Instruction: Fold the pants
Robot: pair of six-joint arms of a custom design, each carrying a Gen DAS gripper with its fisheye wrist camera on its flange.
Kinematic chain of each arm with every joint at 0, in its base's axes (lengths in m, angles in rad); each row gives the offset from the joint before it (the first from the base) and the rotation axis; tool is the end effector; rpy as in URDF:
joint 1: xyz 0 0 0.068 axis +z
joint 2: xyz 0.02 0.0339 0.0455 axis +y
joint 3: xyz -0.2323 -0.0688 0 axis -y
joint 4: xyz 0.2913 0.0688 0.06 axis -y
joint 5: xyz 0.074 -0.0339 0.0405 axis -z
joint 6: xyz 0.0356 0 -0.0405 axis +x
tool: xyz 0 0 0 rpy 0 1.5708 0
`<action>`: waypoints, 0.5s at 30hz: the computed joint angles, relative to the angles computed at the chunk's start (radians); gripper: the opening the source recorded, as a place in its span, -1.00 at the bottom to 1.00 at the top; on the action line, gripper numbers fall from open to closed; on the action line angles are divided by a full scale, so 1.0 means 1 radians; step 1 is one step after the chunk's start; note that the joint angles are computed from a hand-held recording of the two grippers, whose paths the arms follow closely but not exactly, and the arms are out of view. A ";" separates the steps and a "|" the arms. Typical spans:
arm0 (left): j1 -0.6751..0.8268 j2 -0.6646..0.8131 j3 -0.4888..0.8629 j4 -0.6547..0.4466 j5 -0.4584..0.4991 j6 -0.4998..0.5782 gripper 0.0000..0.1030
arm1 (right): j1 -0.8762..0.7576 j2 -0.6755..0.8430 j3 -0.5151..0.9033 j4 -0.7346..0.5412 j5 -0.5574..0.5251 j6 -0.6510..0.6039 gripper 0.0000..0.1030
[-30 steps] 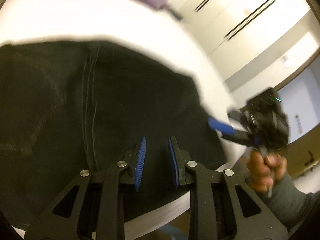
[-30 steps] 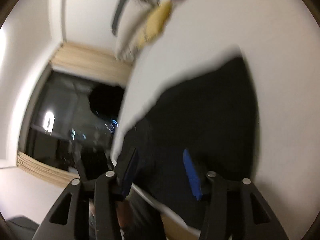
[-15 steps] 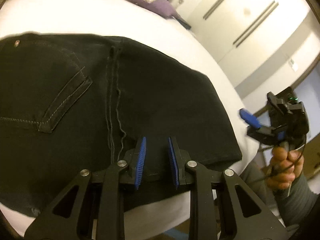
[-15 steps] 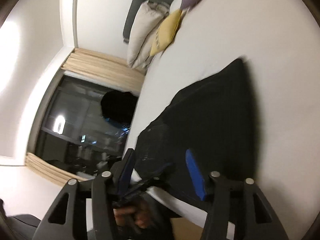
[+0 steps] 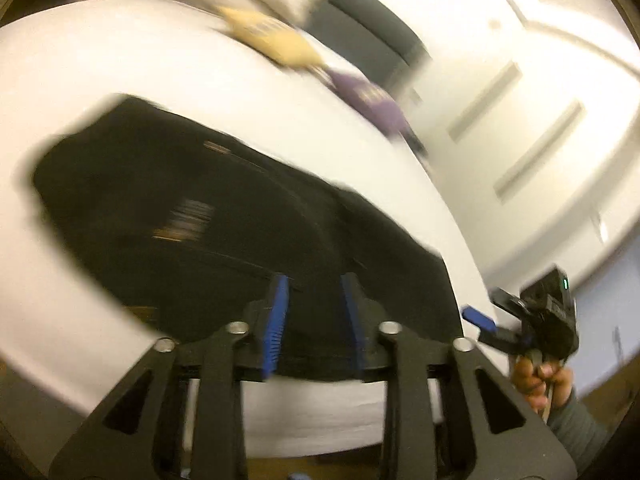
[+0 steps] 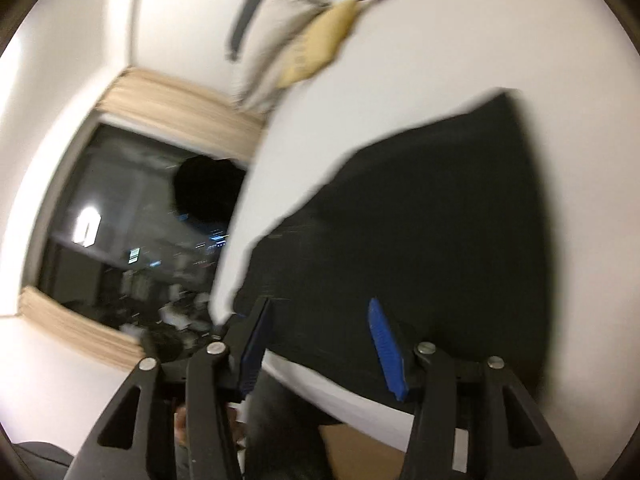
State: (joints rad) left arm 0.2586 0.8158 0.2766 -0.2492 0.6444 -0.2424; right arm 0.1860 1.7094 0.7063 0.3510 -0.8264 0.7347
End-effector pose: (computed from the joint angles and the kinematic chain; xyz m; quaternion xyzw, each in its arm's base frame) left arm 0.2122 0.0340 0.1119 -0.1004 0.8794 -0.2898 0.3640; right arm 0.3266 0.0881 0.0707 0.0510 0.8384 0.5028 0.2039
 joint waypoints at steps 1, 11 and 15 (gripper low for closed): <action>0.078 -0.035 -0.018 -0.017 0.027 -0.002 0.11 | 0.031 0.039 0.036 0.046 -0.010 0.034 0.11; 0.399 0.372 0.099 0.117 0.115 -0.020 0.62 | 0.078 0.447 0.346 -0.079 0.064 0.170 -0.83; 0.393 0.581 0.166 0.247 0.151 -0.089 0.62 | 0.108 0.397 0.322 -0.037 0.055 0.175 -0.18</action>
State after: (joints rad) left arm 0.6518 1.3968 0.4423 -0.0020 0.7955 -0.3317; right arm 0.2942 2.1068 1.0279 0.3143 -0.7709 0.9100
